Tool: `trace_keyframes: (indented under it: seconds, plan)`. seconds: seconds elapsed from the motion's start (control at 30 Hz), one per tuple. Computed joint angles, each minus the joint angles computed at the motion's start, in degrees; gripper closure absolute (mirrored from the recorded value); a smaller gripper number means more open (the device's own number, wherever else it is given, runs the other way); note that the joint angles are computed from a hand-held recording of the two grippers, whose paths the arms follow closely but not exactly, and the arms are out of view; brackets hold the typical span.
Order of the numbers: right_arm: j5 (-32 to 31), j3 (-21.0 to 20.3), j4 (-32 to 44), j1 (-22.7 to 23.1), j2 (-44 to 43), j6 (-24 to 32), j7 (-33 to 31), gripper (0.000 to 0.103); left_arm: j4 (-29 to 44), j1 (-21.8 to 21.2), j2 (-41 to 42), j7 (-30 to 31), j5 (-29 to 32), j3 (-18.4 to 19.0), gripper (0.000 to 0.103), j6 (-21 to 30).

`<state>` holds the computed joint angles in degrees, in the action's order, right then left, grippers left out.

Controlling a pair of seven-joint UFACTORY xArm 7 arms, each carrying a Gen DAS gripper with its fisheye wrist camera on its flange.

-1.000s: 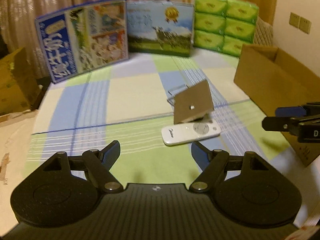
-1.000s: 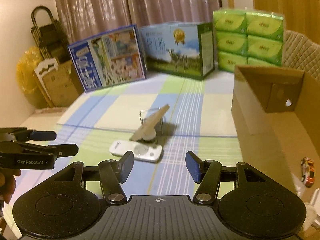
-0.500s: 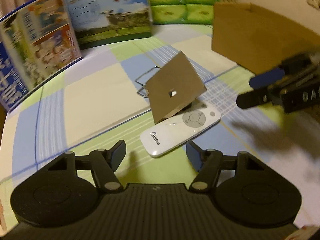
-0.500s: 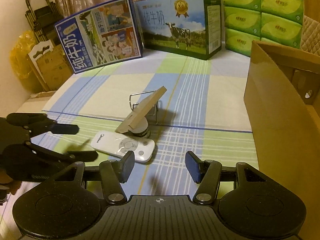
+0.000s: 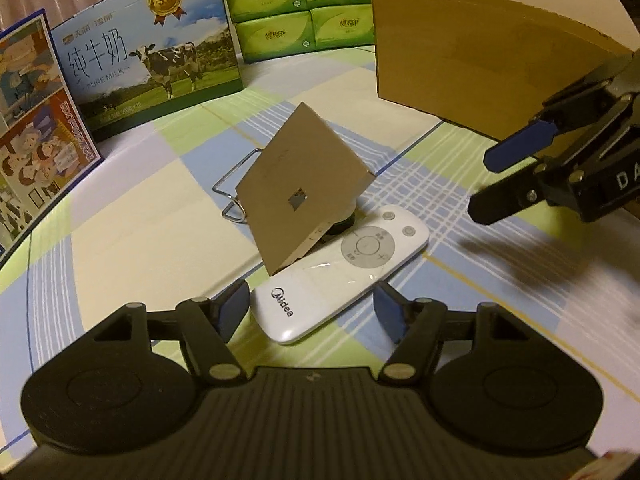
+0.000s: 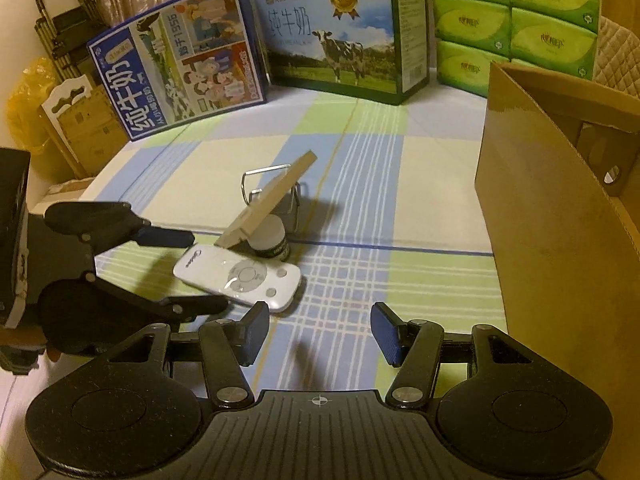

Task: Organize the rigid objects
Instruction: 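Grasp the white Midea remote with the left tool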

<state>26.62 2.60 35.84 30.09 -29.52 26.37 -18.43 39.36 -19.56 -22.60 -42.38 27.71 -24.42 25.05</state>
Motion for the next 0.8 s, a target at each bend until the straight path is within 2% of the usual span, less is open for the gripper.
trace_keyframes:
  seconds: [0.13,0.27,0.33,0.47,0.67,0.7,0.73,0.8]
  plan:
    - [-0.53,0.3,0.26,-0.62,0.44,0.5,0.97,0.049,1.36,-3.39,0.04,2.9,-4.35,1.3,0.04,3.27]
    - [-0.3,-0.02,0.5,-0.81,0.69,0.9,1.26,0.049,0.77,-8.56,-1.25,8.35,-11.41,3.46,0.041,3.86]
    - [-0.28,0.04,0.53,-1.0,0.58,1.1,1.51,0.049,0.48,-7.39,-2.1,7.41,-10.47,1.8,0.042,4.45]
    - [0.19,-0.12,0.48,-0.66,0.19,0.74,1.1,0.049,0.01,-3.64,-2.05,1.24,-7.94,-0.71,0.042,2.65]
    - [0.07,-0.12,0.88,-1.2,0.63,0.94,1.54,0.049,3.15,-1.09,3.29,-2.85,-2.52,-1.88,0.044,0.6]
    - [0.12,-0.16,0.97,-1.23,0.7,0.93,1.57,0.049,3.67,-1.06,4.05,-3.66,-1.79,-1.87,0.046,0.34]
    - [0.22,-0.25,1.04,-1.23,0.74,0.89,1.52,0.049,4.26,-1.16,4.55,-4.49,-1.19,-1.9,0.055,0.74]
    - [0.4,-0.4,1.04,-1.26,0.67,0.89,1.43,0.049,5.55,-2.08,5.19,-5.58,-1.02,-1.69,0.064,2.68]
